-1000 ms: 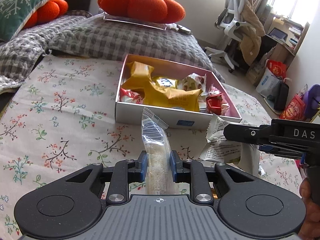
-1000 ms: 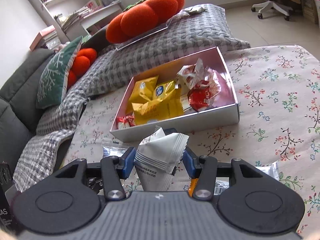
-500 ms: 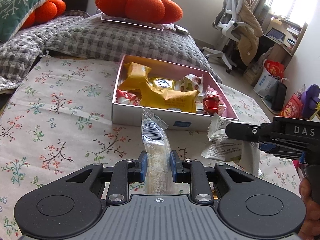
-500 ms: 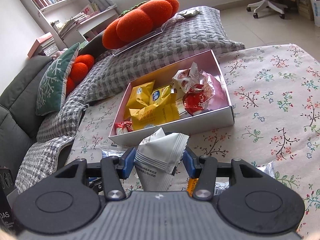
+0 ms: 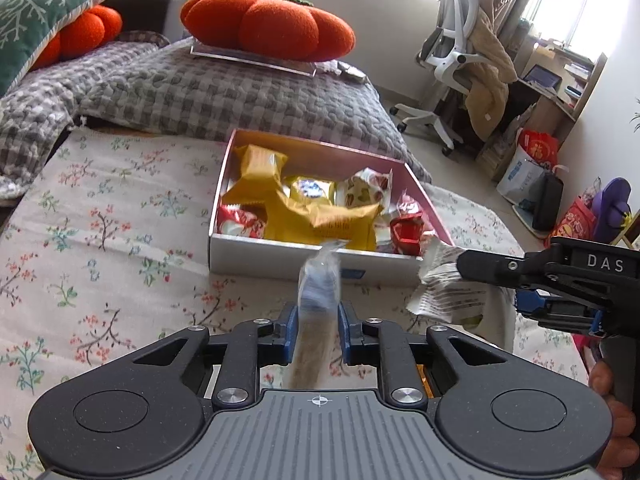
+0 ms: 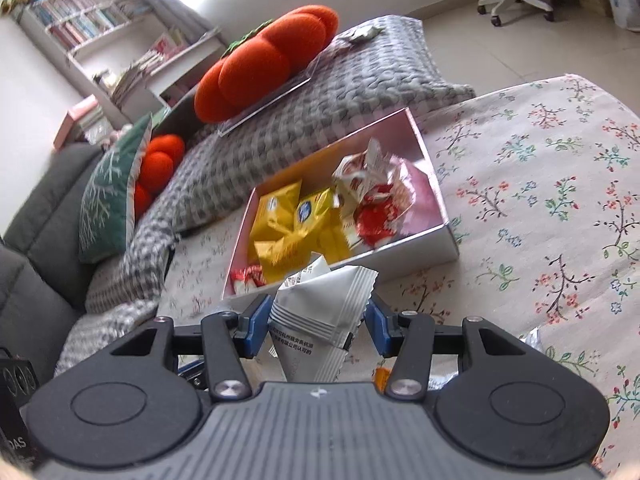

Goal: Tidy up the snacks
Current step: 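Carry bread bag and white wrapper over the box and release both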

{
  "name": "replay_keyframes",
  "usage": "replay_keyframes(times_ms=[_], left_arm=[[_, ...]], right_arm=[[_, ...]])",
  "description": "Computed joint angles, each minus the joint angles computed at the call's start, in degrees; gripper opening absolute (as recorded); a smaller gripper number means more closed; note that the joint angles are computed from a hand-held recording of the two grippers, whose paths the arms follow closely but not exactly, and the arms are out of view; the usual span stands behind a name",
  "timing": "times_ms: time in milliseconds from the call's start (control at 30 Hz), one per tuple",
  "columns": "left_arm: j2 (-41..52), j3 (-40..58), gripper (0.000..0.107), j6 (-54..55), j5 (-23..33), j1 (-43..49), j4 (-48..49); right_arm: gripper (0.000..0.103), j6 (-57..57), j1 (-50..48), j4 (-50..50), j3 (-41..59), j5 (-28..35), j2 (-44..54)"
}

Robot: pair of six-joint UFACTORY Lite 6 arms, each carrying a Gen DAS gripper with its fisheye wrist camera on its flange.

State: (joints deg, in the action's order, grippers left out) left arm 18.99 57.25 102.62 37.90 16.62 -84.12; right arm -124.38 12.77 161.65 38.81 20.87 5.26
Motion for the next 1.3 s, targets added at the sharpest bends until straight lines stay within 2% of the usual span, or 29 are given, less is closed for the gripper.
replay_keyframes(times_ms=[133, 367, 467, 533, 600, 700, 800, 867, 933, 1033, 1300], left_arm=[[1.1, 1.6, 0.017, -1.8, 0.6, -0.8, 0.8], [3.0, 2.9, 0.017, -3.8, -2.4, -1.7, 3.4], [6.4, 5.1, 0.031, -6.0, -6.3, -2.6, 4.3], [8.9, 6.8, 0.061, -6.9, -7.1, -3.6, 4.9], [10.6, 7.6, 0.074, -4.8, -6.4, -4.8, 2.9], [12.0, 7.6, 0.081, 3.7, -9.8, -8.5, -6.4], [14.3, 8.2, 0.077, 13.8, -15.1, -11.7, -15.6], [16.0, 9.2, 0.057, 13.3, -16.1, -11.4, -14.6], [15.5, 9.6, 0.034, 10.0, -14.2, -9.8, -11.1], [14.3, 10.3, 0.022, 3.9, -11.2, -7.9, -6.3], [10.4, 12.1, 0.019, -5.4, -3.6, -5.9, 1.5]], right_arm=[[0.047, 6.4, -3.2, -5.6, -0.7, 1.8, -0.9], [0.047, 8.1, -5.8, -7.0, -2.2, 2.8, -2.8], [0.047, 7.5, -5.7, -6.4, -2.4, 2.9, -3.0], [0.047, 7.2, -5.7, -6.4, -2.0, 2.6, -2.7], [0.047, 5.9, -5.2, -5.1, -1.6, 2.2, -2.3], [0.047, 6.7, -5.3, -5.8, -1.3, 2.1, -2.0], [0.047, 4.8, -5.2, -4.3, -1.2, 1.5, -2.1], [0.047, 4.7, -5.6, -4.2, -1.5, 1.3, -2.2], [0.047, 4.8, -6.0, -4.2, -1.6, 1.4, -2.1], [0.047, 5.6, -6.5, -4.9, -1.6, 2.0, -2.2], [0.047, 11.2, -8.7, -10.8, 0.6, 3.3, 0.6]])
